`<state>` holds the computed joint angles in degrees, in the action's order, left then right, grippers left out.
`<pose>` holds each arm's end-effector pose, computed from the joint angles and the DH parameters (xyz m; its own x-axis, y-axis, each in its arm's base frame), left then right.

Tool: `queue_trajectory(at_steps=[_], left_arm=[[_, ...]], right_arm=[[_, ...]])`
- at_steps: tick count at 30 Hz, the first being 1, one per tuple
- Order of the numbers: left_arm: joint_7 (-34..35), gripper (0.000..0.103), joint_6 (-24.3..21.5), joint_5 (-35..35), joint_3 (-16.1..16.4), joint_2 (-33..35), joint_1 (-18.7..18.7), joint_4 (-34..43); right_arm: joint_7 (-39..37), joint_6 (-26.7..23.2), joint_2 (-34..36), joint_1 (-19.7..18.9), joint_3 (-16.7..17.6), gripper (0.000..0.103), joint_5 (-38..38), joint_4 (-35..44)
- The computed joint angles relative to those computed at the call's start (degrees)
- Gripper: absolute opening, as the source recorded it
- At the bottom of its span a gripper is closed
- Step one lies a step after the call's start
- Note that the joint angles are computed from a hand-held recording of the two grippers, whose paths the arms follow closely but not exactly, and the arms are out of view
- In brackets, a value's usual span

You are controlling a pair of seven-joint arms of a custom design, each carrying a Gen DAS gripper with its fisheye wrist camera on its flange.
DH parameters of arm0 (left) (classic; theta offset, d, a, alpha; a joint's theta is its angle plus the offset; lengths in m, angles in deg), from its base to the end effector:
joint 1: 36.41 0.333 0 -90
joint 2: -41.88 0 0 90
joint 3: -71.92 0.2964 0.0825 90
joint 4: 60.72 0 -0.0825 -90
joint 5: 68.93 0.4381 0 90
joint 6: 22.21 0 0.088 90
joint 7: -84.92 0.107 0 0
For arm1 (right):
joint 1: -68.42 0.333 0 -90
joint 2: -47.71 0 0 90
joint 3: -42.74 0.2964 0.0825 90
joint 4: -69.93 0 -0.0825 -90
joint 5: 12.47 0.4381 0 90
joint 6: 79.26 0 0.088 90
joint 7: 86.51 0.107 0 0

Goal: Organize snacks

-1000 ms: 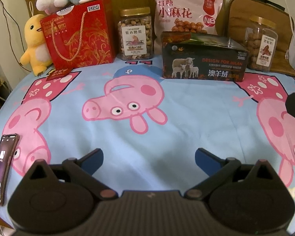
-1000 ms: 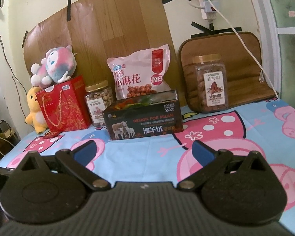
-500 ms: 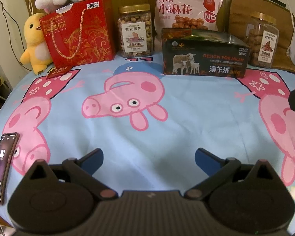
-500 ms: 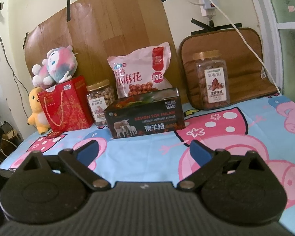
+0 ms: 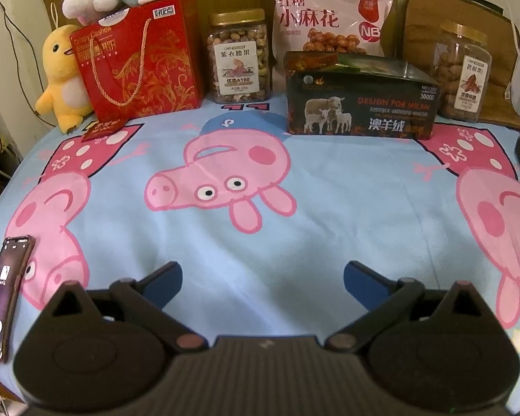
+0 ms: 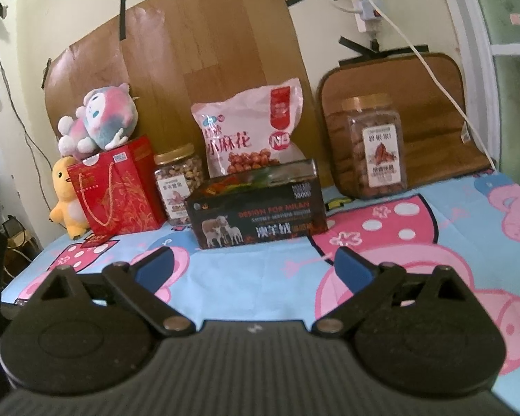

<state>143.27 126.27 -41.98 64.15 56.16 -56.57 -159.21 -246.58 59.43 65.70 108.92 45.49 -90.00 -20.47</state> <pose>0.6372 -0.3390 0.4708 -0.2195 -0.9737 -0.0616 -0.7398 0.2072 -0.6401 0.5468 0.5028 0.4851 -0.1234 -0.9538 -0.2741 -0.3612 0.3004 -0.8828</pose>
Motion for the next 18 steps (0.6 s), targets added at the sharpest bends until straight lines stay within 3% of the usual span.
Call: queue_trajectory(at_steps=[6,18], left_arm=[[-0.56,0.103,0.54,0.26,0.23,-0.12,0.11,-0.03],[-2.25,0.103,0.58,2.35,0.56,0.07,-0.03,0.18]], right_arm=[[1.76,-0.87,-0.82,0.17,-0.2,0.1,-3.09,-0.23],[-0.66,0.87,0.52,0.01,-0.19,0.098,-0.55,0.79]])
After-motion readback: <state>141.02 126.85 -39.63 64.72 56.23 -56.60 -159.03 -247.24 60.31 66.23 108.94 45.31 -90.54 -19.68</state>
